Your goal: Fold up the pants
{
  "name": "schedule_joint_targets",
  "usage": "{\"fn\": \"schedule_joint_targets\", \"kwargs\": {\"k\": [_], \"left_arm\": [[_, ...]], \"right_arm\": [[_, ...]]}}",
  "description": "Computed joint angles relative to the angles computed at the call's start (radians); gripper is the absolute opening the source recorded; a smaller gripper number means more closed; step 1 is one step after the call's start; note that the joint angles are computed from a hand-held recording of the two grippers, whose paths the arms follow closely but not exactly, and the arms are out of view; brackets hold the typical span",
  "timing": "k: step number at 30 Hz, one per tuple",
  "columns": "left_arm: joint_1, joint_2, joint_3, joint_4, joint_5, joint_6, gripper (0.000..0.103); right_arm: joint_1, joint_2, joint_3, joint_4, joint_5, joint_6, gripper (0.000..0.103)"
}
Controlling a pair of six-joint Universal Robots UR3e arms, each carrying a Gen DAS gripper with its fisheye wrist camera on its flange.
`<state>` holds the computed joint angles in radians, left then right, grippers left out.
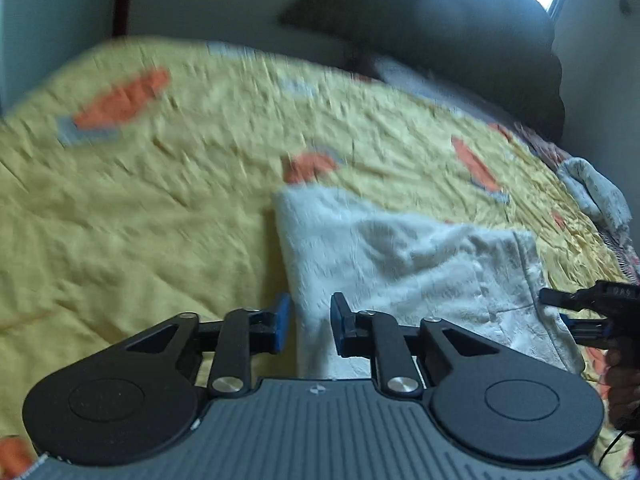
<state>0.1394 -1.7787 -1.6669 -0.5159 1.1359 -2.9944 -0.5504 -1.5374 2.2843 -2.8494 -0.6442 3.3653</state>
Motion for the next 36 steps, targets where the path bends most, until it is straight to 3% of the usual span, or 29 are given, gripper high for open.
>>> {"fn": "schedule_joint_targets", "kwargs": {"k": [2, 6, 9, 11, 12, 13, 14, 16, 18, 20, 25, 27, 28, 30, 33, 36], "left_arm": [[0.013, 0.102, -0.112, 0.108, -0.021, 0.008, 0.03], [-0.081, 0.127, -0.184, 0.209, -0.009, 0.043, 0.066], [-0.213, 0.034, -0.176, 0.257, 0.133, 0.086, 0.066], [-0.247, -0.017, -0.175, 0.234, 0.183, 0.093, 0.067], [-0.243, -0.03, -0.205, 0.275, 0.178, 0.085, 0.068], [-0.22, -0.036, -0.27, 0.38, 0.149, 0.096, 0.068], [-0.209, -0.043, -0.293, 0.42, 0.132, 0.109, 0.069], [-0.191, -0.048, -0.276, 0.397, 0.106, 0.101, 0.069], [-0.202, -0.039, -0.236, 0.33, 0.13, 0.103, 0.067], [-0.213, 0.01, -0.231, 0.275, 0.171, 0.088, 0.061], [-0.147, 0.203, -0.419, 0.285, 0.08, 0.109, 0.067], [-0.157, 0.196, -0.462, 0.316, 0.099, 0.114, 0.068], [-0.163, 0.182, -0.489, 0.378, 0.109, 0.114, 0.07], [-0.176, 0.144, -0.478, 0.415, 0.121, 0.09, 0.075], [-0.182, 0.101, -0.405, 0.362, 0.126, 0.061, 0.085], [-0.193, 0.15, -0.36, 0.262, 0.178, 0.025, 0.074]], "right_arm": [[-0.025, -0.129, 0.08, -0.082, -0.038, 0.038, 0.047], [0.013, -0.172, 0.063, -0.081, 0.076, 0.04, 0.059], [0.137, -0.088, -0.042, 0.004, 0.054, -0.036, 0.063], [0.208, -0.061, -0.073, 0.03, -0.076, -0.035, 0.059], [0.205, -0.045, -0.049, 0.002, -0.095, -0.057, 0.057], [0.164, -0.024, 0.009, -0.068, -0.041, -0.088, 0.047], [0.112, 0.003, 0.072, -0.146, 0.019, -0.083, 0.027], [0.055, 0.026, 0.119, -0.159, 0.057, -0.08, 0.008], [0.035, 0.013, 0.132, -0.13, 0.079, -0.104, 0.007], [0.063, -0.11, 0.131, -0.05, 0.004, -0.072, 0.012], [0.066, -0.466, 0.226, 0.141, -0.022, -0.213, 0.012], [0.185, -0.414, 0.176, 0.143, -0.179, -0.238, 0.011], [0.218, -0.352, 0.192, 0.061, -0.213, -0.25, 0.011], [0.183, -0.296, 0.282, -0.117, -0.163, -0.235, 0.011], [0.165, -0.324, 0.254, -0.017, -0.148, -0.23, 0.011], [0.217, -0.398, 0.209, 0.049, -0.249, -0.175, 0.012]]}}
